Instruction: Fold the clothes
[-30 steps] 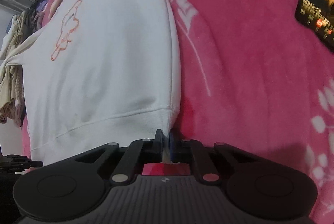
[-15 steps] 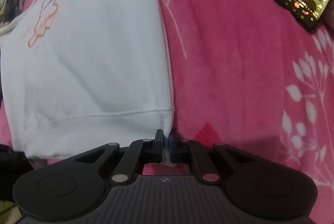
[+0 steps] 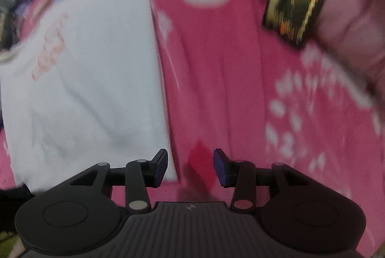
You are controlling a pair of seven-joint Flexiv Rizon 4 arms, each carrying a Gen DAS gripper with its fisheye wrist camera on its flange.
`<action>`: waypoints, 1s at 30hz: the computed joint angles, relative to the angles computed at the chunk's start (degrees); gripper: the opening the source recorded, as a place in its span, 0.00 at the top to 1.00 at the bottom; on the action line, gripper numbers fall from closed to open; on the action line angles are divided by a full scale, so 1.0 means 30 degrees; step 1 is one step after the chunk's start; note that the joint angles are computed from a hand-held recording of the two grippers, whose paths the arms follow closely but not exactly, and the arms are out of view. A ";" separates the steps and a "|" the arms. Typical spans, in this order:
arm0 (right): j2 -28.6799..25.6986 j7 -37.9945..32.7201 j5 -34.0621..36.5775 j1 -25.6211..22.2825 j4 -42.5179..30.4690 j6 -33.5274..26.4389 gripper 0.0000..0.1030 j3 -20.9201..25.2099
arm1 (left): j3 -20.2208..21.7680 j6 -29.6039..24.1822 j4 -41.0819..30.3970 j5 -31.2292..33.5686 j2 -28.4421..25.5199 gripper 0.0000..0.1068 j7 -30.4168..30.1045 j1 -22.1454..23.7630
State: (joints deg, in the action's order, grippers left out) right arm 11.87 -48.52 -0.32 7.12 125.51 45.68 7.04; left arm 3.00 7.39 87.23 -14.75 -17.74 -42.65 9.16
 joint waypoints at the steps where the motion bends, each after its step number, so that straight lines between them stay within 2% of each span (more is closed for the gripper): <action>1: -0.0015 0.0161 -0.0475 -0.0058 0.0095 0.0913 0.57 0.0144 | 0.0008 0.0996 0.0096 -0.0345 0.0101 0.77 -0.0175 -0.0018; 4: -0.0746 -0.0018 -0.1292 0.0014 -0.0193 0.3646 0.57 0.0125 | -0.0002 0.4755 0.0467 -0.1394 0.0277 0.76 -0.0679 -0.0033; 7: -0.2068 -0.0931 -0.1301 0.0515 -0.0983 0.6042 0.57 0.0112 | 0.0009 0.9450 0.0478 -0.1677 -0.0107 0.74 -0.1360 -0.0097; 12: -0.5242 -0.2752 -0.0484 0.1496 -0.3510 0.9085 0.57 0.0323 | 0.0733 1.6528 -0.0503 -0.0167 -0.1711 0.67 -0.5031 -0.0198; 16: -0.7634 -0.4195 0.1102 0.1832 -0.5922 1.0047 0.57 0.1088 | -0.0223 1.7280 -0.1222 -0.1933 -0.2677 0.67 -0.6276 0.1113; 19: -0.9493 -0.4776 0.1754 0.1926 -0.7942 1.0441 0.57 0.1678 | -0.1376 1.6662 -0.1457 -0.4157 -0.2785 0.67 -0.6148 0.2116; 23: -1.1732 -0.5687 0.2505 0.1773 -1.1017 0.9860 0.57 0.2817 | -0.3095 1.5302 -0.0743 -0.9165 -0.2131 0.66 -0.3668 0.3936; 26: -1.2846 -0.6008 0.2410 0.2050 -1.2647 0.9147 0.57 0.3026 | -0.3694 1.4832 0.0257 -1.2969 -0.1274 0.59 -0.0960 0.4536; 28: -1.3464 -0.6213 0.2395 0.2221 -1.3549 0.8681 0.57 0.3140 | -0.3361 1.5821 0.0145 -1.3346 -0.1311 0.53 -0.0062 0.4006; 30: -1.3849 -0.6325 0.2585 0.2313 -1.4119 0.8343 0.57 0.3283 | -0.2423 1.8113 -0.0268 -1.1451 -0.1910 0.53 0.0452 0.2815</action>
State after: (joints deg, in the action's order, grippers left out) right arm -29.68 -67.49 7.44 14.06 83.15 70.71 16.89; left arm -4.27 61.73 86.43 -49.10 -23.47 -41.29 17.60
